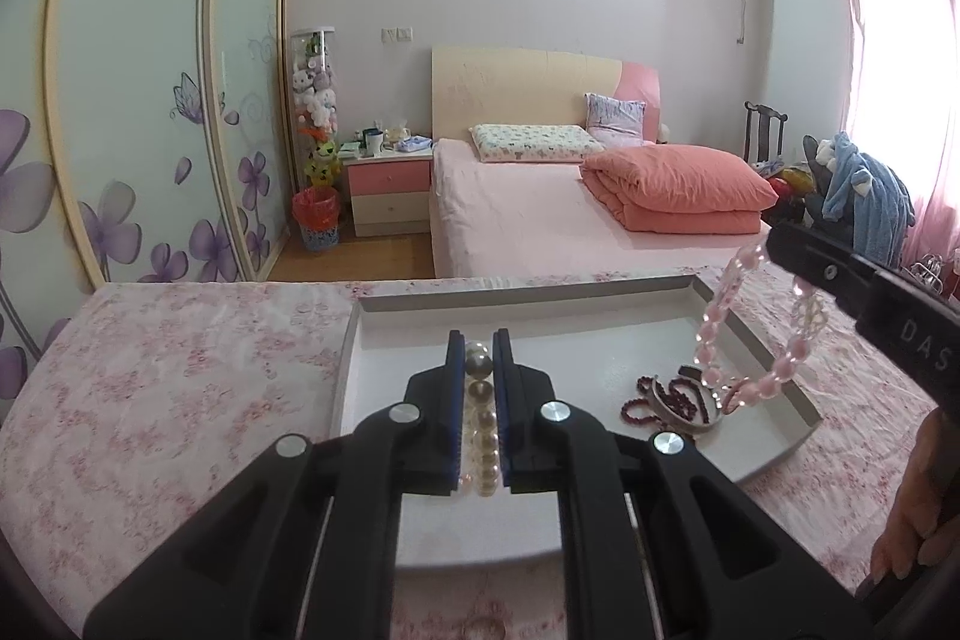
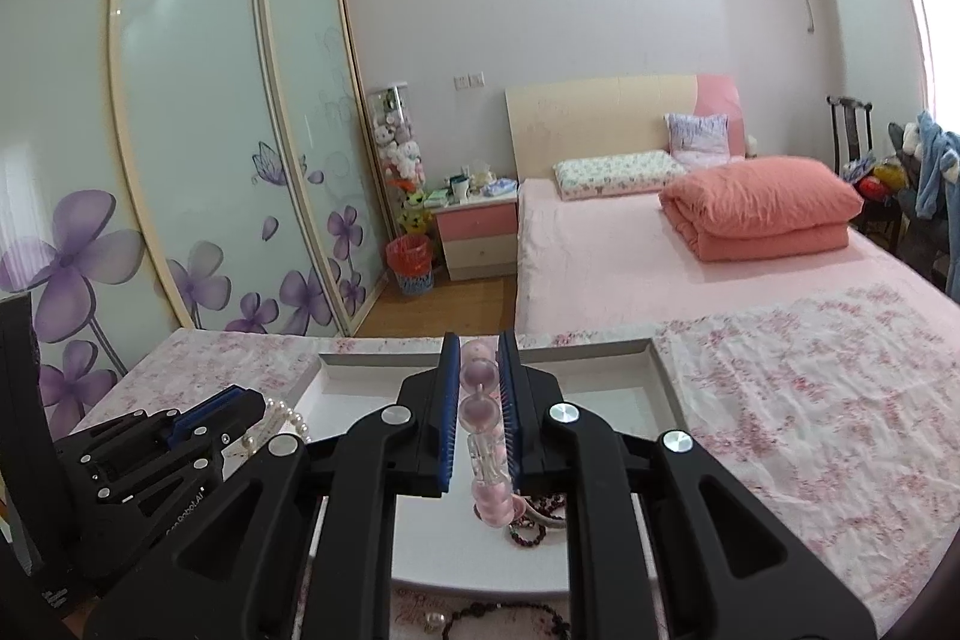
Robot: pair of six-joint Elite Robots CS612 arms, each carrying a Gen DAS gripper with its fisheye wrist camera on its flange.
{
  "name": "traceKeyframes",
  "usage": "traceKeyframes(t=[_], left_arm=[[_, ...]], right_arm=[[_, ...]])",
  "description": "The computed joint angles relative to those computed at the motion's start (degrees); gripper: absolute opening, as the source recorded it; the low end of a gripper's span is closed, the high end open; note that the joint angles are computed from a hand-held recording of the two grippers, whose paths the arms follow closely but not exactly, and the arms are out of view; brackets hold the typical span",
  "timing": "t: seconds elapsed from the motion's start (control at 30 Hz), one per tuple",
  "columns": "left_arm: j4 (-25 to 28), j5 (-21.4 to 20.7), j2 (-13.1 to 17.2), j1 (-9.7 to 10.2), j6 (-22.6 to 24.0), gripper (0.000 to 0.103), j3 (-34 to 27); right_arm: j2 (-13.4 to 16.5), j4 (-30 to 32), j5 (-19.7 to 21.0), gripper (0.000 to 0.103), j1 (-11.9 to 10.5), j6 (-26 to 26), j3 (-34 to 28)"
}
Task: Organize jewelry
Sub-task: 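Carry the pearl necklace into the tray with the left tool while the right tool drops the bracelet there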
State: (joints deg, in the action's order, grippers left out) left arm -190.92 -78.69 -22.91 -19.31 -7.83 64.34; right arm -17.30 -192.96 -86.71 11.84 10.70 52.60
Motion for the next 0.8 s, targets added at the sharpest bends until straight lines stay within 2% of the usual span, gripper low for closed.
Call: traceKeyframes(t=[0.27,0.53,0.57,0.67,0.8], left_arm=[[4.8,-1.6,3.3,0.59,-0.4,0.01,-6.0],[9.6,-4.2,5.5,1.08,-0.9,0.011,-10.1],[9.6,-4.3,5.6,1.1,-1.0,0.012,-10.2],[9.7,-4.3,5.6,1.16,-1.2,0.02,-10.3],[8.8,-3.5,5.2,1.39,-2.4,0.021,-9.8]], right_arm=[[3.7,9.2,2.4,0.014,-0.4,1.5,-7.8],[5.5,15.5,0.9,0.015,-0.4,1.7,-11.6],[5.6,15.5,0.9,0.016,-0.5,1.8,-11.7],[5.1,14.6,0.5,0.033,-0.6,2.3,-10.6],[4.5,13.2,0.0,0.034,-0.9,2.9,-9.3]])
